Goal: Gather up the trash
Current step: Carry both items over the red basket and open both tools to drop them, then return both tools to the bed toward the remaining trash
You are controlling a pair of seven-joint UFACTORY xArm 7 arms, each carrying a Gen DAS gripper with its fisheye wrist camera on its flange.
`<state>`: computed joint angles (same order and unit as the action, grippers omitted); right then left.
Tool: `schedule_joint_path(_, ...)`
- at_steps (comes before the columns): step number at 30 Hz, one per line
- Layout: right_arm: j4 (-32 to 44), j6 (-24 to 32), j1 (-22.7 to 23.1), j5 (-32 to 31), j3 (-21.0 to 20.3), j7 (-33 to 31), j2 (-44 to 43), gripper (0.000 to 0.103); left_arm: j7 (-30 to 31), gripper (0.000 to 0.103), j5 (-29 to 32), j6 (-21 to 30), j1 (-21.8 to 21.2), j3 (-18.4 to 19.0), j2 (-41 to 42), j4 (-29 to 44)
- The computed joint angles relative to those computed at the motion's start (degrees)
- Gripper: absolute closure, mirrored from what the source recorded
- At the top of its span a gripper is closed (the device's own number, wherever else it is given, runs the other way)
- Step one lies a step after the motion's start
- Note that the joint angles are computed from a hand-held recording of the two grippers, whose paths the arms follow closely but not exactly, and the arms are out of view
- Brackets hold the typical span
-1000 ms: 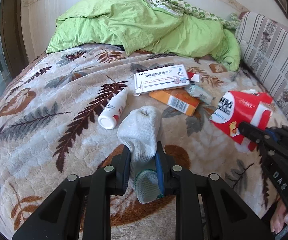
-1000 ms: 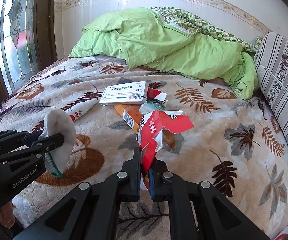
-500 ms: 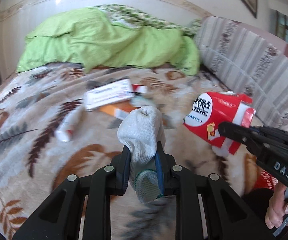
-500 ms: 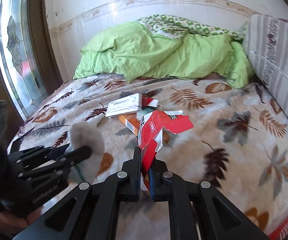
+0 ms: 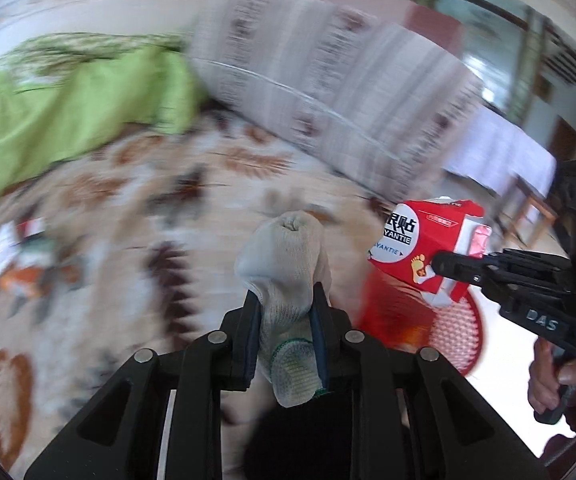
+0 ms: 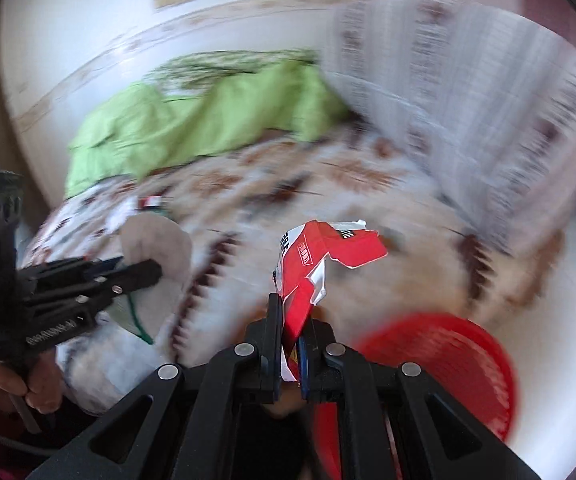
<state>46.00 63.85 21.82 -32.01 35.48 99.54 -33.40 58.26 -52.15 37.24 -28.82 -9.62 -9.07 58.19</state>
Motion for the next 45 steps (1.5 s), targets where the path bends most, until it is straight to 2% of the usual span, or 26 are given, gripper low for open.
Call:
schedule_joint_path(3,-2.9,7.9,3.0,5.8,0.5,1.3,-6.0,0.096,-2.1,0.081,1.7,3.2,-2.0,-2.3,1.9,2.0)
schedule_joint_path(7,-7.1,13.6,5.5,12.4,0.8,4.3,-13.1,0.096,-4.3,0.081,4.4,5.5,-4.3,-5.0,3.7,3.4)
schedule_joint_path(9,-8.6,15.3,5.9,14.9,1.1,5.7,-15.2,0.096,-6.4,0.072,7.1,5.1,-5.6,-6.6,5.3,4.3)
schedule_joint_path(10,-9.3,15.1,6.0,15.7,1.0,6.3,-16.0,0.093,-7.8,0.054,8.4,5.2,-6.0,-7.0,5.6,4.6)
schedule_joint_path(11,-10.1,15.3,6.1,16.7,0.9,7.0,-17.0,0.087,-9.1,0.045,9.7,5.2,-6.3,-7.3,6.2,5.1)
schedule_joint_path(12,-10.5,16.3,6.3,17.5,0.8,7.2,-17.9,0.081,-9.0,0.045,9.5,4.1,-6.6,-7.5,6.1,4.7)
schedule_joint_path(13,-10.5,17.1,6.1,18.0,0.8,7.3,-18.2,0.070,-8.5,0.045,9.4,3.5,-6.7,-7.4,5.7,4.2)
schedule_joint_path(14,-10.5,17.4,5.9,18.1,1.1,7.3,-18.5,0.067,-8.4,0.045,9.7,2.9,-6.7,-7.2,5.4,3.9)
schedule_joint_path(18,-9.6,18.0,4.5,16.3,1.4,6.1,-19.4,0.067,-9.3,0.045,8.0,2.1,-5.5,-5.2,4.3,3.7)
schedule_joint_path(20,-9.8,15.6,3.8,15.2,1.2,5.5,-19.6,0.067,-9.8,0.045,7.2,1.6,-4.4,-4.2,3.9,3.6)
schedule_joint_path(26,-8.2,-2.5,-3.1,6.9,-0.8,0.8,-10.9,0.067,-10.6,0.043,8.7,-2.7,-0.5,-1.1,2.2,2.0)
schedule_joint_path(28,-6.0,-10.3,-6.3,2.9,-1.3,-0.6,-5.5,0.067,-10.9,0.043,8.9,-3.1,1.2,0.3,2.2,1.9)
schedule_joint_path(33,5.2,-20.9,-12.8,-8.8,-0.5,-2.2,12.5,0.066,-15.3,0.043,12.0,-5.6,7.5,3.5,5.0,3.2)
schedule_joint_path(38,16.8,-27.8,-12.9,-18.4,-1.8,-0.6,29.5,0.064,-22.0,0.043,16.9,-9.1,13.9,5.2,9.8,6.6)
schedule_joint_path(42,24.0,-30.5,-9.8,-21.7,-4.0,-0.8,38.5,0.064,-34.7,0.043,29.5,-12.5,18.2,7.2,18.0,13.5)
schedule_joint_path(44,26.3,-30.5,-8.2,-21.8,-5.2,-2.8,41.1,0.063,-41.3,0.043,34.6,-11.4,19.4,8.6,22.7,18.5)
schedule_joint_path(45,27.5,-30.4,-7.6,-21.1,-5.8,-4.6,42.4,0.062,-43.0,0.043,34.7,-9.5,20.5,8.5,25.9,22.1)
